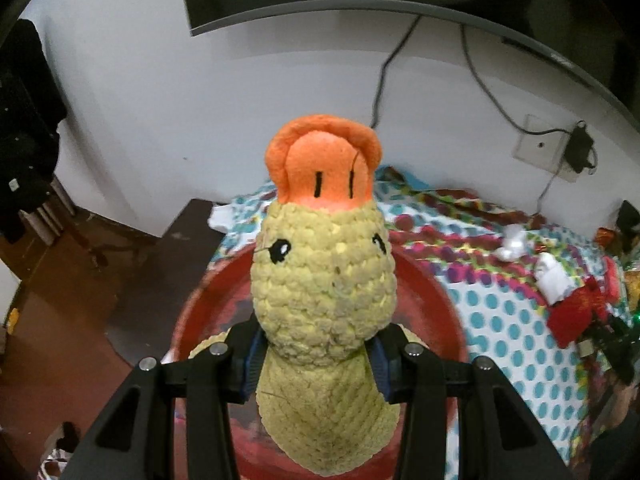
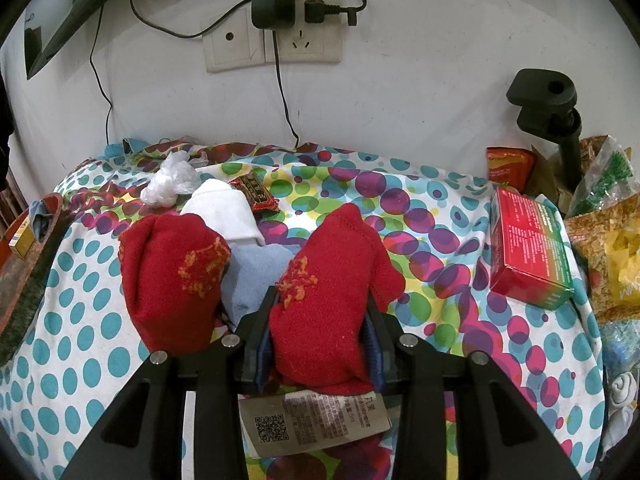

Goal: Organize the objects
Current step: 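Carry the duck toy to the red tray and release it with the left gripper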

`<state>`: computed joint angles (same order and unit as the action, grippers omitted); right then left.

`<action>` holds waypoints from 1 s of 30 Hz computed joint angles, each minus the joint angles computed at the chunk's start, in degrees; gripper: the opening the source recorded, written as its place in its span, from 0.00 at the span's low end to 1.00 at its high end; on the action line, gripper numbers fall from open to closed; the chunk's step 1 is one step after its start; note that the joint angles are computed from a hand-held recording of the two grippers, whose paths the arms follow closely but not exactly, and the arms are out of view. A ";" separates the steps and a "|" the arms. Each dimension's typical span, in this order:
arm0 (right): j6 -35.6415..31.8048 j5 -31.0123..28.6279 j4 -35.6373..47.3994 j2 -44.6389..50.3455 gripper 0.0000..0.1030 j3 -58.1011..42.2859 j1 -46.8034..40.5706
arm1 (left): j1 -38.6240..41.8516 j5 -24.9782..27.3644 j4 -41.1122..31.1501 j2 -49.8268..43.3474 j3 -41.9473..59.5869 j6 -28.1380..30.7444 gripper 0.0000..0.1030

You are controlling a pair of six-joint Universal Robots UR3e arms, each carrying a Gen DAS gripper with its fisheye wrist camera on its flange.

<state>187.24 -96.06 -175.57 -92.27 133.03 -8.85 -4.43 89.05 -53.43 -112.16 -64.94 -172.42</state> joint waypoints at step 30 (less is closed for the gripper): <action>0.35 -4.86 2.80 2.40 0.39 -3.08 2.85 | 7.80 4.00 -19.89 -33.81 43.36 5.75 0.48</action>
<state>187.59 -100.92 -172.77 -89.88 129.95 -6.01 3.38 93.05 -73.32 -145.97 -21.58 -166.67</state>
